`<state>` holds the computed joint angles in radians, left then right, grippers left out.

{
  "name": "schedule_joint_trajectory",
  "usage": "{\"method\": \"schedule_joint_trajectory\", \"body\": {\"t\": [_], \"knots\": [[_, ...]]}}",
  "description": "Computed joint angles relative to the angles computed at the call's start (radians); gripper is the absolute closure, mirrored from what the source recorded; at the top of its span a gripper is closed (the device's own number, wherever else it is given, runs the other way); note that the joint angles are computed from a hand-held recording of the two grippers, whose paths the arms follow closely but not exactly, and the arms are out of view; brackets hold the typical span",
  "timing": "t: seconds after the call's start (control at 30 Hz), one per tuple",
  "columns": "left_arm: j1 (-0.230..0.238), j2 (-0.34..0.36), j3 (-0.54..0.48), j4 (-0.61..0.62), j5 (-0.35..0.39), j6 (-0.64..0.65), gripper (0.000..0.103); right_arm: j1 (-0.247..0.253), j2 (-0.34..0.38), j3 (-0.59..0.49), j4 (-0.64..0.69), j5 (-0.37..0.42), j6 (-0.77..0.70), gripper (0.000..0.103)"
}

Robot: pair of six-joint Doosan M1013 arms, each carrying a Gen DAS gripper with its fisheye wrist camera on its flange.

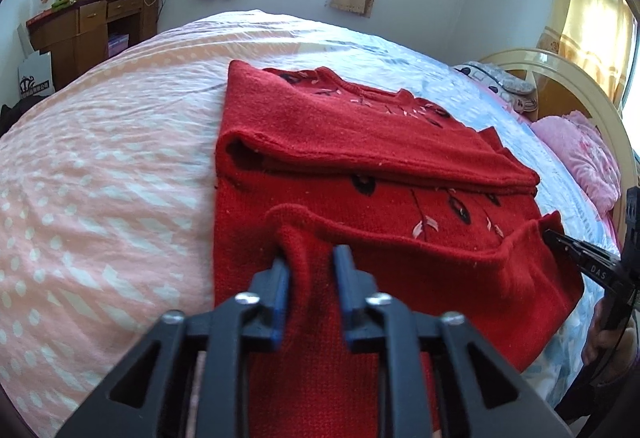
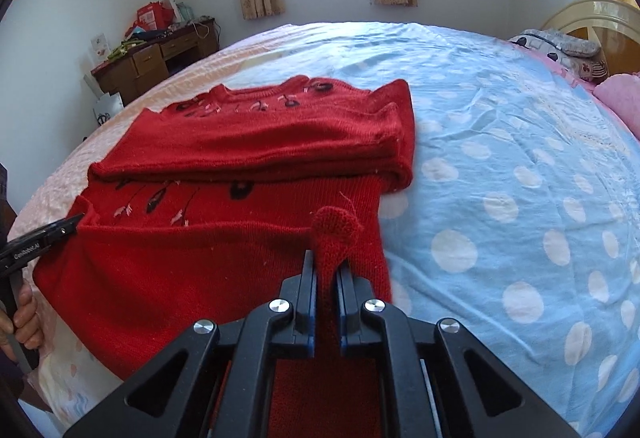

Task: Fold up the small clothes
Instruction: 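Grasp the folded hem edge with both grippers, then lift the hem with both grippers and fold it over toward the collar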

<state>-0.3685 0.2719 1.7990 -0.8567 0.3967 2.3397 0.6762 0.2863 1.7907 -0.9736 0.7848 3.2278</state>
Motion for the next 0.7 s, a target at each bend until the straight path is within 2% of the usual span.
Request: {"method": "schedule_joint_trajectory", "body": {"t": [0.2,0.3,0.43,0.7], "knots": [[0.006,-0.015,-0.015,0.068,0.028,-0.097,0.095,0.017,-0.025,-0.013,-0.051,0.033,0.004,0.097],[0.010,-0.027,-0.028,0.045,0.024,-0.092,0.095,0.021,-0.046,-0.021,-0.112,0.045,0.024,0.097],[0.021,-0.025,-0.063,-0.048,0.029,-0.043,0.095,0.008,-0.058,-0.041,-0.161,0.032,0.019,0.097],[0.011,0.023,-0.163,0.148,-0.011,-0.274,0.097,-0.038,-0.036,-0.112,-0.193,0.043,-0.066,0.097]]}}
